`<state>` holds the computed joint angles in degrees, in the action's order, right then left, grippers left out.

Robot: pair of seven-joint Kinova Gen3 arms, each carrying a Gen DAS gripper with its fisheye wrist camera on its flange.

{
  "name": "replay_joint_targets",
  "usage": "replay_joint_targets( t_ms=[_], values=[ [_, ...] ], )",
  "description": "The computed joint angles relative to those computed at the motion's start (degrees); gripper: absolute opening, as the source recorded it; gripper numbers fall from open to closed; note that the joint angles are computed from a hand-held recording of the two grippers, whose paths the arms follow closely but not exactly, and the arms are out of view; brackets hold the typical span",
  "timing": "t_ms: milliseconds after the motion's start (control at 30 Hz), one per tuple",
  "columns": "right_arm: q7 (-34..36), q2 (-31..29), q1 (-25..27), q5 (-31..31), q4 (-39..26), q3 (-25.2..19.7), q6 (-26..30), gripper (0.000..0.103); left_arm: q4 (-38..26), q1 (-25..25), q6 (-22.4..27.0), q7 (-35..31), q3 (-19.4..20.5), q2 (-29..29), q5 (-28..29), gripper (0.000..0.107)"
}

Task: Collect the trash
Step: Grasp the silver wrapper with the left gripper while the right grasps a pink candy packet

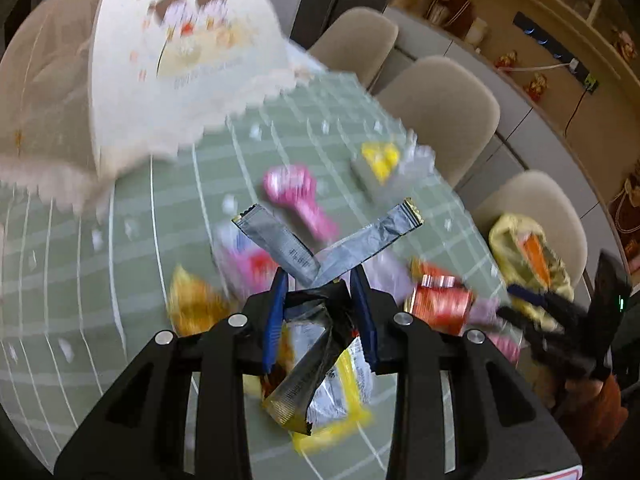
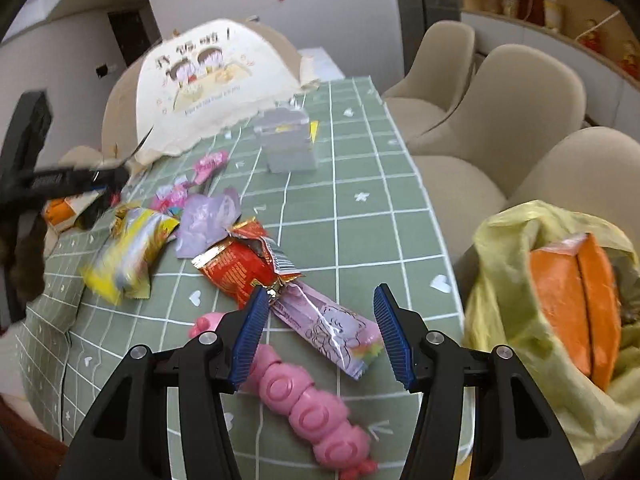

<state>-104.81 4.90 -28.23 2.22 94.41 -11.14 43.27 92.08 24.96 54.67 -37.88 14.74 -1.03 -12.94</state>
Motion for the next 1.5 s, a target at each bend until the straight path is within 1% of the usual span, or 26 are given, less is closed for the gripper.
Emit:
replay_joint_targets(
  t_ms=[33,100,167,200,233,300,333,367,433,500,533,567,633,667,700,733,767,800,867,967,1000,1067,1200,1300,1400,1500],
  values=[
    [0.32,0.48,-0.92,0.14,-0.16,0.83,0.44,0.052,1.30,0.65,-0.57,1.06,-0.46,-0.29,1.32,0.031],
    [1.43,1.09,-3.95,-0.37,-0.20,4.10,1.45,0.052,2.79,0.40,-1.23,2.13,0.42,-1.16,2.86,0.031],
    [4.37,1.84,-3.12,-3.21,-0.40,4.24,3.07,0.052,3.07,1.08,-0.66,3.89,1.54,-1.31,2.12,0.031],
    [6.09,1.91,-1.11,-5.54,-0.40,3.01,3.66,0.052,3.07,1.34,-0.49,4.41,1.84,-1.39,1.84,0.031],
    [6.87,1.94,1.54,-7.87,-0.71,0.71,4.61,0.051,2.92,1.58,-0.34,4.96,2.11,-1.55,1.64,0.031],
    [9.53,1.50,6.77,-12.53,-0.52,-4.23,4.52,0.051,2.50,1.70,-0.10,5.57,2.25,-2.01,1.51,0.031],
    [10.39,1.04,8.28,-13.93,-0.75,-5.85,4.53,0.051,2.35,1.75,0.17,6.10,2.47,-2.08,1.01,0.031],
    [10.92,0.53,8.72,-14.40,-0.35,-6.41,4.14,0.051,1.94,1.85,0.76,6.75,2.78,-2.11,0.13,0.031],
    [10.82,-0.28,6.43,-12.53,-0.32,-4.90,3.46,0.051,1.09,2.05,1.75,7.42,3.17,-1.95,-1.30,0.031],
    [8.41,-0.47,1.25,-7.87,-0.52,-1.20,2.68,0.051,0.75,2.18,1.82,7.42,3.11,-1.81,-1.57,0.031],
    [7.61,0.13,-0.23,-6.14,-1.21,-0.24,2.91,0.051,0.74,2.22,1.63,7.26,3.00,-1.78,-1.44,0.031],
    [7.22,0.76,-0.64,-5.35,-1.92,-0.14,3.18,0.049,0.76,2.28,1.47,7.14,2.95,-1.78,-1.32,0.031],
    [8.32,2.61,-0.07,-5.23,-3.43,-0.67,3.66,0.049,0.67,2.40,1.39,7.10,2.91,-1.64,-1.04,0.031],
    [7.97,3.55,-0.48,-4.06,-4.12,-0.43,4.18,0.047,0.67,2.49,1.30,7.23,2.93,-1.69,-0.94,0.031],
    [7.53,4.33,-1.08,-3.01,-4.47,0.15,4.66,0.044,0.71,2.60,1.26,7.54,3.02,-1.80,-1.07,0.031],
    [7.37,5.24,-1.14,-2.89,-4.93,0.47,5.50,0.036,0.69,2.72,1.25,7.95,3.18,-1.94,-1.37,0.031],
    [7.44,5.79,-0.15,-3.71,-5.12,-0.16,6.15,0.027,0.64,2.82,1.36,8.41,3.36,-2.12,-1.77,0.031],
    [7.65,5.58,-0.21,-4.48,-4.70,0.22,5.93,0.023,0.60,2.84,1.44,8.54,3.42,-2.24,-1.98,0.031],
    [7.54,4.02,-0.04,-5.18,-3.50,0.18,5.23,0.016,0.56,2.90,1.85,9.18,3.73,-2.54,-2.72,0.031],
    [8.04,0.37,0.95,-8.43,-1.16,0.31,3.29,0.014,0.56,2.77,2.07,10.00,3.79,-2.69,-2.74,0.031],
    [8.25,-1.49,2.21,-10.39,-0.11,-0.11,2.31,0.014,0.44,2.70,2.09,10.13,3.81,-2.64,-2.76,0.031],
    [7.98,-4.33,2.62,-11.56,1.28,0.23,0.95,0.013,-0.26,2.81,2.26,10.69,4.11,-2.32,-3.35,0.031],
    [4.58,-8.34,2.90,-8.97,2.41,-0.37,-0.13,0.013,-2.42,3.61,1.95,9.90,4.35,-1.42,-4.06,0.031],
    [1.67,-10.60,3.29,-5.47,3.07,-1.19,-0.09,0.013,-5.19,5.10,2.39,9.29,4.95,-0.13,-5.84,0.031],
    [0.94,-13.20,4.04,-5.11,4.59,-0.94,-0.47,0.013,-9.26,7.77,4.36,9.96,5.66,1.95,-9.05,0.031],
    [1.44,-14.94,5.01,-5.31,5.73,-0.41,-0.62,0.013,-13.21,10.96,6.91,10.43,5.41,4.28,-12.38,0.031]
  ],
)
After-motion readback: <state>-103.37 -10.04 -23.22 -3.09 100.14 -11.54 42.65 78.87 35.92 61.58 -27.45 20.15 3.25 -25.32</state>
